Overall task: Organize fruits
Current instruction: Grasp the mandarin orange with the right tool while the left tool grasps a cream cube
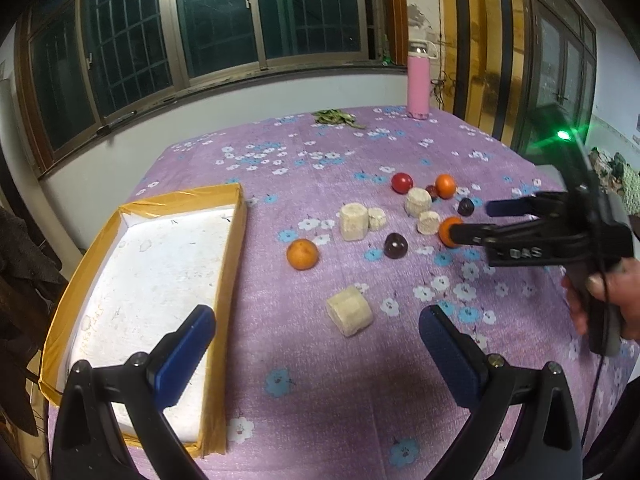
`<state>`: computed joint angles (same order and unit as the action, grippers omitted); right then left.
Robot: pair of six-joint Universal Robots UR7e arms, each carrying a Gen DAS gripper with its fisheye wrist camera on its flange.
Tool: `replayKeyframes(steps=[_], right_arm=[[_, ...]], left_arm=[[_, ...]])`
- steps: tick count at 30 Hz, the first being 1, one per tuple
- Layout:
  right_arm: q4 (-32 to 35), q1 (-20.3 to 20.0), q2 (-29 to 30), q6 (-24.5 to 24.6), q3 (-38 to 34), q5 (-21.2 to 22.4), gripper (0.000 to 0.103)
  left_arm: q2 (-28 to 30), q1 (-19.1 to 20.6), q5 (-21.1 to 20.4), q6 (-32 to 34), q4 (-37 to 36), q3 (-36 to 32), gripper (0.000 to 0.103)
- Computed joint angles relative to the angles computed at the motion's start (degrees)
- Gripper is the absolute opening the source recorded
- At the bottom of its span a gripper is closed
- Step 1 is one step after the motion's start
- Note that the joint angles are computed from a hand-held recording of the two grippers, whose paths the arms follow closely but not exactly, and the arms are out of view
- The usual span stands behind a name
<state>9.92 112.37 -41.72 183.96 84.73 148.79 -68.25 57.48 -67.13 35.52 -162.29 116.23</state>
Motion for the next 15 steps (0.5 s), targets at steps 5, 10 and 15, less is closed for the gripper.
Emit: replayKeyframes(steps=[5,10,15], right_arm=[[5.72,-2.06,2.11,-0.01,-3.46,-3.61,0.052],[9.09,-2.44,3.60,-1.06,-5.77,-1.78,0.045],[10.01,-2.98,2.80,-1.02,-5.02,-2.05,0.034]], left_arm=[[0.73,0.03,0.27,-0.98,2.12,-0.75,0.103],[1.80,0.36,-0.68,-3.37,4.84,-2.49,0.103],[2.94,0.31,-2.68,-4.93,7.91,-4.15,0.102]])
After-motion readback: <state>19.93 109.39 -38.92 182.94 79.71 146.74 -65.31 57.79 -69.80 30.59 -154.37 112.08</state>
